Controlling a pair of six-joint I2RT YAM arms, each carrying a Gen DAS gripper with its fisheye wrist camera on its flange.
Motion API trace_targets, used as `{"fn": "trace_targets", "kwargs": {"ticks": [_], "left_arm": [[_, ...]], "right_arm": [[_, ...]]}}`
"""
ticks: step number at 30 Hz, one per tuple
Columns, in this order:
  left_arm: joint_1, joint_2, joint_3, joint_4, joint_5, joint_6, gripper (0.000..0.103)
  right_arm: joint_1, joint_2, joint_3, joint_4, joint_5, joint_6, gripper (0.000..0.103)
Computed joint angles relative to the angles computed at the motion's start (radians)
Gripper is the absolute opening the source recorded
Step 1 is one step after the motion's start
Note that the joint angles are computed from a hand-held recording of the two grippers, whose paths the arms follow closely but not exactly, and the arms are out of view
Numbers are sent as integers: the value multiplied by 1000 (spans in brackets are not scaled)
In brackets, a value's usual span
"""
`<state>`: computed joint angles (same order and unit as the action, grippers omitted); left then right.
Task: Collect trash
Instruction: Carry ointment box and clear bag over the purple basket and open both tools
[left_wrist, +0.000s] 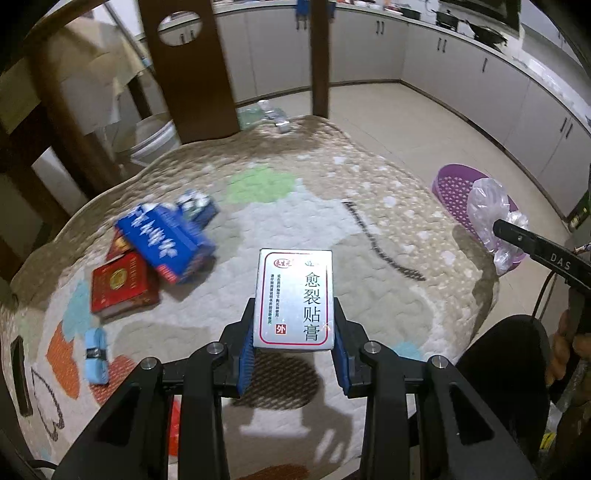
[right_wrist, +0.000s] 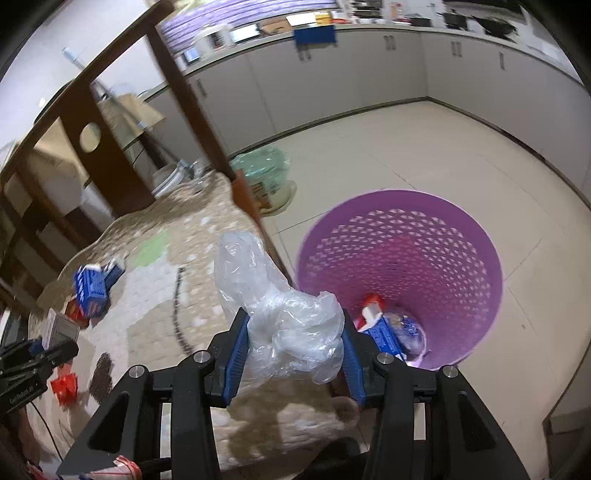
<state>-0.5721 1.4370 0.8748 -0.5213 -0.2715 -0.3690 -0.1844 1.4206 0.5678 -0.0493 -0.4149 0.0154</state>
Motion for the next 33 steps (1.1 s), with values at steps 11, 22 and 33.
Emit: {"fn": "trace_targets", "kwargs": {"ticks": [11,22,33], "left_arm": [[-102,282,299,-2,67,-5,34],[-165,695,816,-76,187,-3,34],[-163,677,809,-30,212,-22,69]], "right_arm": [[-225,120,42,25,-94,-69,50],[-325,290,175,34,-67,-112,50],[-337,301,193,63,-91,-106,79]]}}
